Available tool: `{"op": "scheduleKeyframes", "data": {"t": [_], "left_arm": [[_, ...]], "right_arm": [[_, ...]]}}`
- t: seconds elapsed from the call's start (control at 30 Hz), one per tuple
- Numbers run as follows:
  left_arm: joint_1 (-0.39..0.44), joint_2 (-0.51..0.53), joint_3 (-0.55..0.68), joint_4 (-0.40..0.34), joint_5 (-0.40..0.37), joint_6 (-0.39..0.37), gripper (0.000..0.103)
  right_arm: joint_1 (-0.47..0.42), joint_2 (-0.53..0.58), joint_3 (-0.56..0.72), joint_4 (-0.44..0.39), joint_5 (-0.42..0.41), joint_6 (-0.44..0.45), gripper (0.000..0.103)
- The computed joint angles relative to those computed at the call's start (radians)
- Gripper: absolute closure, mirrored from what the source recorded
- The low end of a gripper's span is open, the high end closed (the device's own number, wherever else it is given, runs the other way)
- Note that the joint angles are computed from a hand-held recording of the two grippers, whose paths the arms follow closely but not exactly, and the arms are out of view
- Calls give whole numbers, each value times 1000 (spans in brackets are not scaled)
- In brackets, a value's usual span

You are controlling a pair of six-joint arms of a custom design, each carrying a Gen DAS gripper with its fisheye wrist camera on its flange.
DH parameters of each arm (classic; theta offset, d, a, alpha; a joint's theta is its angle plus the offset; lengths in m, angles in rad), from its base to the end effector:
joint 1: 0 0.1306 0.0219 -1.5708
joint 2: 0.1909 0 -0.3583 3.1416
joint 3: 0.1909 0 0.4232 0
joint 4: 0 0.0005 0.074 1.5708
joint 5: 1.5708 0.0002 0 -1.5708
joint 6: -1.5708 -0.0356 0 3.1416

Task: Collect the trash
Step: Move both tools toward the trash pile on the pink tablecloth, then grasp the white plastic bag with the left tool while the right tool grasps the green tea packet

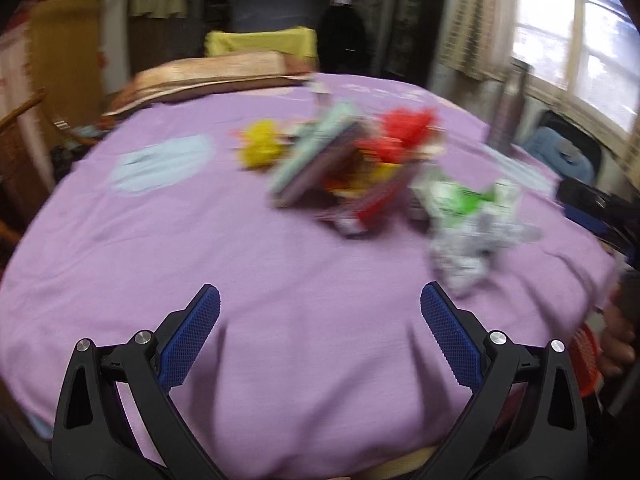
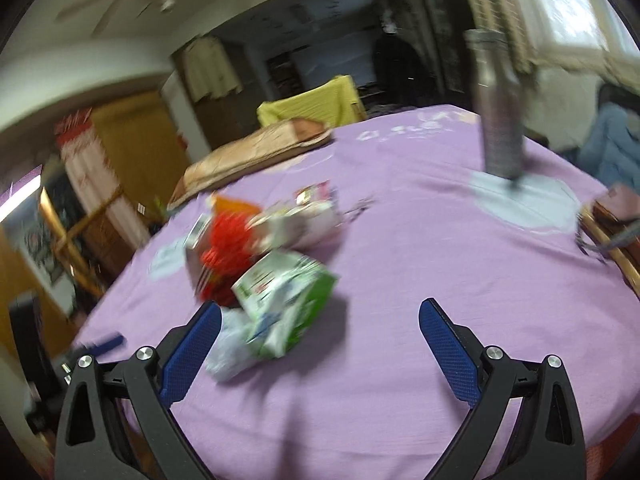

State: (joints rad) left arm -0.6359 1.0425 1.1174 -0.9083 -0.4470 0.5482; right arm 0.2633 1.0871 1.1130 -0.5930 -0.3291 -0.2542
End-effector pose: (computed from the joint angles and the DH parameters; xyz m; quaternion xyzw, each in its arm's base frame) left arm 0.3278 -0.2235 0.4217 -0.0399 0.9122 -0.0246 0.4070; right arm 0.4145 0.1231 0.4266 -0.0827 0.8645 0.2602 0.4220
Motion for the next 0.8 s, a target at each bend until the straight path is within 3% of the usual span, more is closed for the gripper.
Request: {"op": "scheduleKeyframes", "data": {"t": [0.07, 0.23, 0.33, 0.47, 0.57, 0.7, 0.8], "left_arm": [[-5, 44, 29, 49, 113, -59, 6], [9, 144, 100, 85, 255, -113, 6], [38, 192, 144, 58, 274, -105, 9], [89, 158, 127, 54, 307, -117, 34], [104, 90, 74, 55, 251, -123, 35], [125, 14, 10, 62, 286, -110, 35], [126, 24, 8, 63, 298, -102, 33]], "right_arm": [[-29, 6, 3, 0, -21, -7, 6], [-53, 8, -3, -1, -47, -14, 6], [-52, 15, 2, -7, -50, -13, 6], [-48, 32, 20, -18, -69, -12, 6], [-11, 82, 67, -54, -73, 24, 6], [43, 155, 131, -108, -93, 32, 6], [71, 199, 163, -139, -100, 12, 6]]}}
